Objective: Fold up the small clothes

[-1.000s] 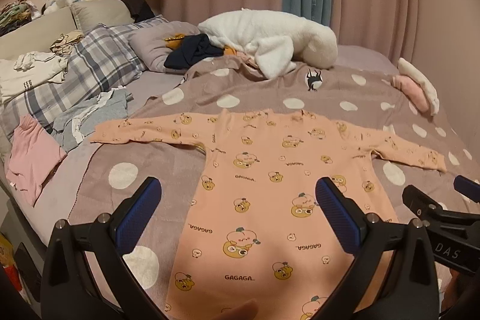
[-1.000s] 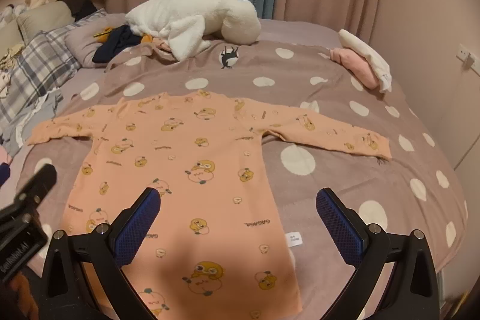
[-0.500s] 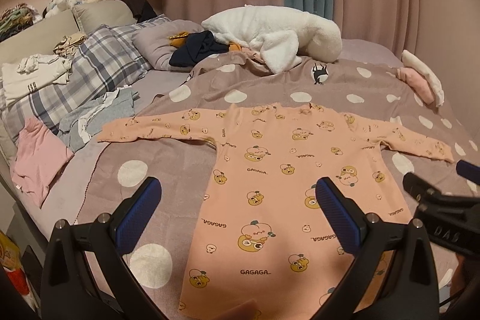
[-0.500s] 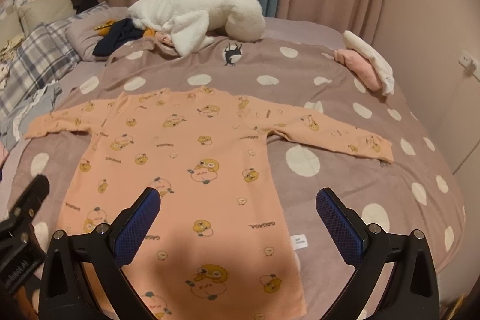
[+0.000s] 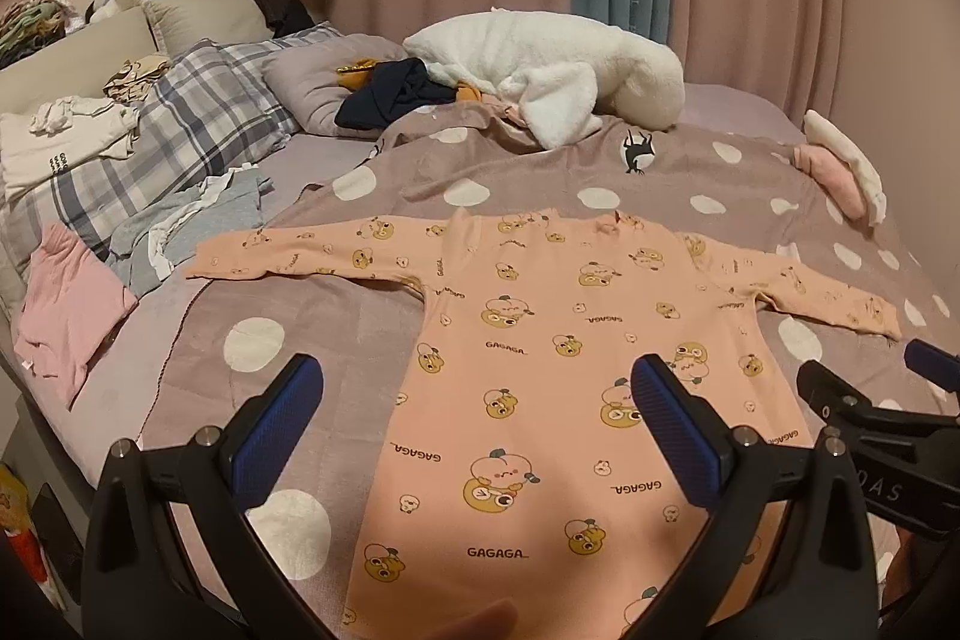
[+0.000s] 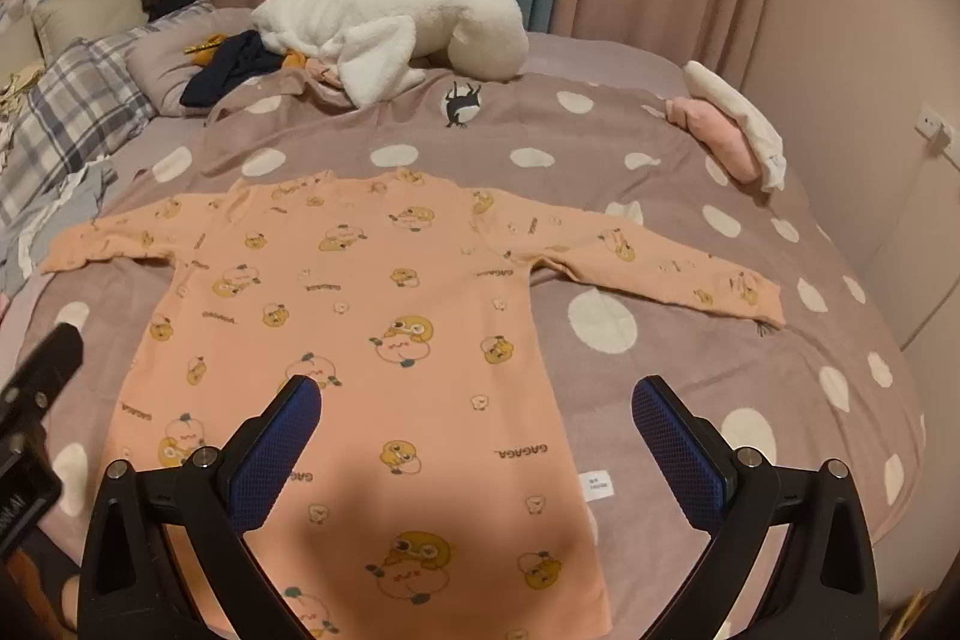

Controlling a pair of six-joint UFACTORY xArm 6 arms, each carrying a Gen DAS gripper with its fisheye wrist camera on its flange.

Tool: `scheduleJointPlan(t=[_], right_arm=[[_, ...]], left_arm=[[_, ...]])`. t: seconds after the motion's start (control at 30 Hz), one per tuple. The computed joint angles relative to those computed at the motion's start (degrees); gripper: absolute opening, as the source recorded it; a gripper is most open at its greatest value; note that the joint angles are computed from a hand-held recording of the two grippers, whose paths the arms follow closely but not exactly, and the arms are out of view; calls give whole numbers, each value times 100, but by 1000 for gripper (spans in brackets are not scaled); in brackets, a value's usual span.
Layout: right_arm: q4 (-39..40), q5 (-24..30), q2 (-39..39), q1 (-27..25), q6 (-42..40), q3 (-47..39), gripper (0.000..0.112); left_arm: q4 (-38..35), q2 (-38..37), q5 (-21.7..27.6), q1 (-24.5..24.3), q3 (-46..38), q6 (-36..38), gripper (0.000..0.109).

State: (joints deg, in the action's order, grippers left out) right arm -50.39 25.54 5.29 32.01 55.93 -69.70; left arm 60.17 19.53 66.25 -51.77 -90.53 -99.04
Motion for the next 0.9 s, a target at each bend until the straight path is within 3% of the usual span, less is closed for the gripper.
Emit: scheduleJointPlan(t=[0.33,0.9], right_arm=[[-31,-14,-14,14,36,16,103],[74,147,42,53,-99,-59,103]], left_arm=[[404,-167,128,-131,208,-293,103],[236,-35,-144,-41,29,34,103]])
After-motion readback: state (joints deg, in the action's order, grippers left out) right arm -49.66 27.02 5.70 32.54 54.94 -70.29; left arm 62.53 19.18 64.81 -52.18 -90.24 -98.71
